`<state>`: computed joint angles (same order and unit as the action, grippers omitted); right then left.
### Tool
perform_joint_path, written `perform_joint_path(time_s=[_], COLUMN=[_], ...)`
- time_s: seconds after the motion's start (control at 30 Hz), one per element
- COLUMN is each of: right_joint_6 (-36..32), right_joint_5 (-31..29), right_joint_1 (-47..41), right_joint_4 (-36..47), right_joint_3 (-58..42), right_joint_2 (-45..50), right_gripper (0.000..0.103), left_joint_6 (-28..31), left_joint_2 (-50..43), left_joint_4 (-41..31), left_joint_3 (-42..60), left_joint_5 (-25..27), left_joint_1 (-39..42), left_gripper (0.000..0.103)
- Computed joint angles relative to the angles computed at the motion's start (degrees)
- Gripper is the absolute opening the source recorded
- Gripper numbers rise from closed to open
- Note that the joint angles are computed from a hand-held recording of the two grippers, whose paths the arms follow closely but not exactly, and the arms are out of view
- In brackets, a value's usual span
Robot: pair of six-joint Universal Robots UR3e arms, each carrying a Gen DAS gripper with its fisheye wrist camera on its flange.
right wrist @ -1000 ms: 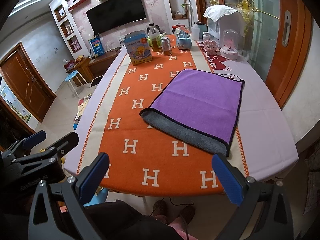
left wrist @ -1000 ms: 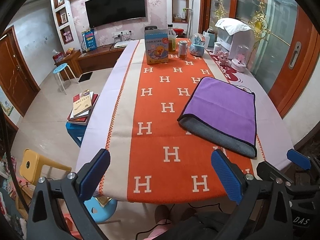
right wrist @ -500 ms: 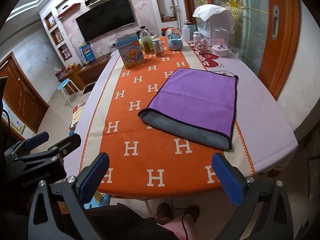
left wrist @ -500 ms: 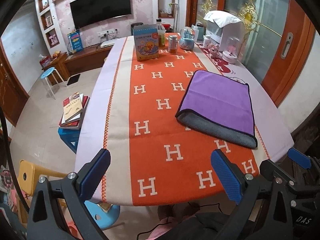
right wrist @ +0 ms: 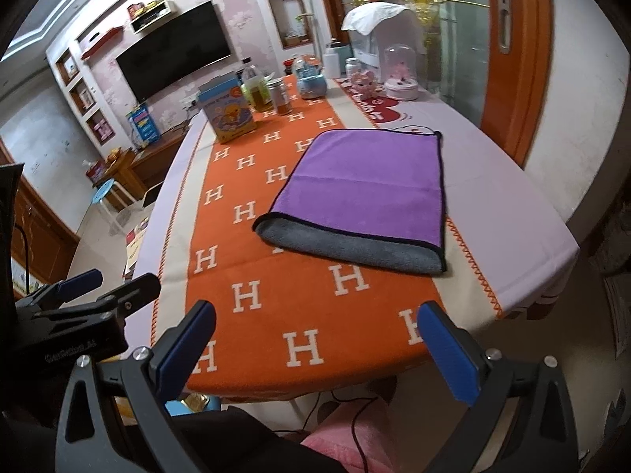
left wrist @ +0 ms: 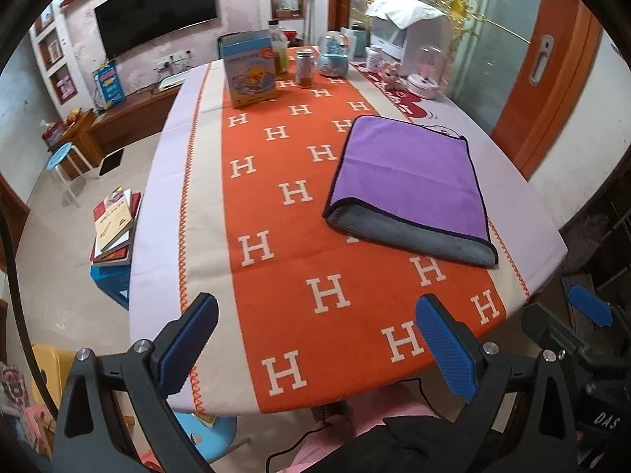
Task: Fold towel
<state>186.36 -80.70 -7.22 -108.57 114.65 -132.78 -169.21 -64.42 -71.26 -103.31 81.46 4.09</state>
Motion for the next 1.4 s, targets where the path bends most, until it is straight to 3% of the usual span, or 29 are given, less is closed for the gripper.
perform_joint_path(time_s=[0.33,0.7,1.13,1.4], right_joint_6=[-9.9,-22.5,-28.8,-30.0], right_joint_5=[7.1,15.5,17.9,16.5], right_joint_1=[-16.1,-29.5,-31.5,-30.8], right_joint_4=[2.5,-5.1,-22.4,-29.0], right_joint_3=[5.0,12.6,19.3,19.8], right_joint_2=[-6.9,-4.5,8.4,18.9], right_gripper=[0.102,0.102,0.100,0.090], left_joint_6=[-2.3,-1.7,4.1,4.2], left_joint_2=[-12.1,-27.1,-43.7,-52.8], left_joint_4=[5.4,9.2,14.4,14.2], left_joint_3=[6.0,15.8,26.2,32.7], left_joint_5=[4.7,5.5,2.7,2.2], left_joint_1=[-7.1,-9.5,-10.4,-10.5], left_gripper=[0.100,0.100,0.100,0.100])
